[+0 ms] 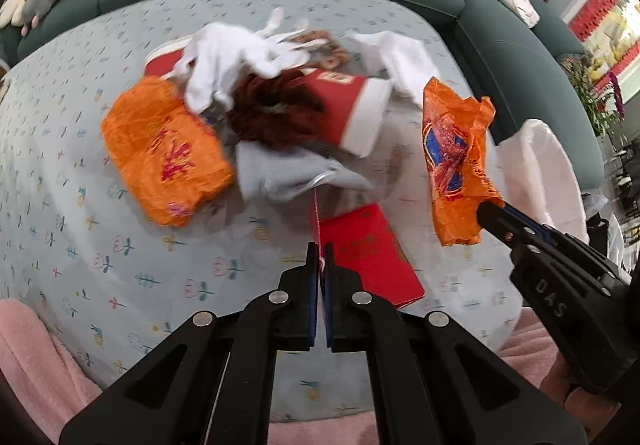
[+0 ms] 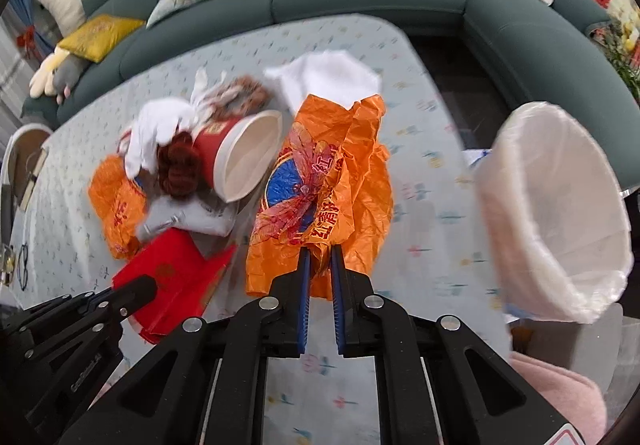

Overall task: Collect trash
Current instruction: 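Carry the bag and envelope over the white bin and open both tools to drop them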

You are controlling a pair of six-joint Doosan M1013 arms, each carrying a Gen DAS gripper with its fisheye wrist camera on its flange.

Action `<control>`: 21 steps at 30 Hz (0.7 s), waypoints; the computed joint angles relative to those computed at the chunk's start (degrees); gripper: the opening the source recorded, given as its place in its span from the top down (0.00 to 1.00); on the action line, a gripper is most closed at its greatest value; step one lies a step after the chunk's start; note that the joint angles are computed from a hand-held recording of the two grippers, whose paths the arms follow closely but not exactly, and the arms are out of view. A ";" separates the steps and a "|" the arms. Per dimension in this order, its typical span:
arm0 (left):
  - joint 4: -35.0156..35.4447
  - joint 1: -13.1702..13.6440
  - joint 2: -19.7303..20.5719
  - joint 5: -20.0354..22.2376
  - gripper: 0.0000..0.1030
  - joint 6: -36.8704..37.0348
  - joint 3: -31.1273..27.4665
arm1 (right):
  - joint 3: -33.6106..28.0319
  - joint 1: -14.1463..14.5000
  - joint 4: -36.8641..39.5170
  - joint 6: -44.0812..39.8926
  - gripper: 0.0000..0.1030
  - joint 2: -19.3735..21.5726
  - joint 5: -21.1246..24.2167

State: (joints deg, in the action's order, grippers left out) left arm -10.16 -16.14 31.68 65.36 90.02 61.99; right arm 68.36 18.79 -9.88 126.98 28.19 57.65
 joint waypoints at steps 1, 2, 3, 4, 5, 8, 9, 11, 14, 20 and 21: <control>-0.30 -0.33 -0.22 -0.18 0.98 0.21 -0.05 | 0.26 -0.13 -0.59 0.31 0.91 -0.44 -0.29; -0.45 -0.58 -0.32 -0.30 0.98 0.35 -0.11 | 0.61 -0.44 -1.27 0.68 0.91 -0.94 -0.80; -0.70 -0.95 -0.61 -0.58 0.98 0.67 -0.07 | 1.11 -0.70 -1.61 0.94 0.91 -1.47 -1.23; -0.79 -1.28 -0.76 -0.72 0.99 0.86 -0.11 | 1.62 -0.88 -2.09 1.49 0.91 -2.02 -1.62; -0.92 -1.66 -0.94 -0.82 0.99 1.00 -0.13 | 2.28 -1.23 -2.42 2.11 0.91 -2.72 -2.10; -1.71 -2.64 -1.23 -1.04 0.99 2.00 -0.54 | 4.42 -1.93 -3.31 3.88 0.91 -4.75 -3.63; -1.70 -3.12 -1.33 -1.21 0.99 2.44 -0.74 | 5.17 -2.13 -3.85 4.53 0.91 -5.45 -4.06; -1.79 -3.96 -1.55 -1.51 0.99 2.89 -0.94 | 6.57 -2.54 -4.83 5.64 0.91 -6.74 -4.89; -2.18 -5.11 -1.47 -1.59 0.99 3.30 -1.88 | 8.50 -3.06 -6.98 7.77 0.91 -8.48 -5.80; -3.35 -7.65 -0.46 -1.57 0.99 4.71 -5.15 | 12.62 -5.00 -10.50 12.29 0.91 -11.78 -6.54; -3.51 -8.07 -0.30 -1.56 0.99 5.03 -5.64 | 13.26 -5.42 -10.89 12.96 0.91 -12.24 -6.65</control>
State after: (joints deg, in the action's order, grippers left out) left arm -13.67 -24.21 31.39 63.80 95.05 56.35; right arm 81.62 13.37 -20.77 139.94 15.95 51.01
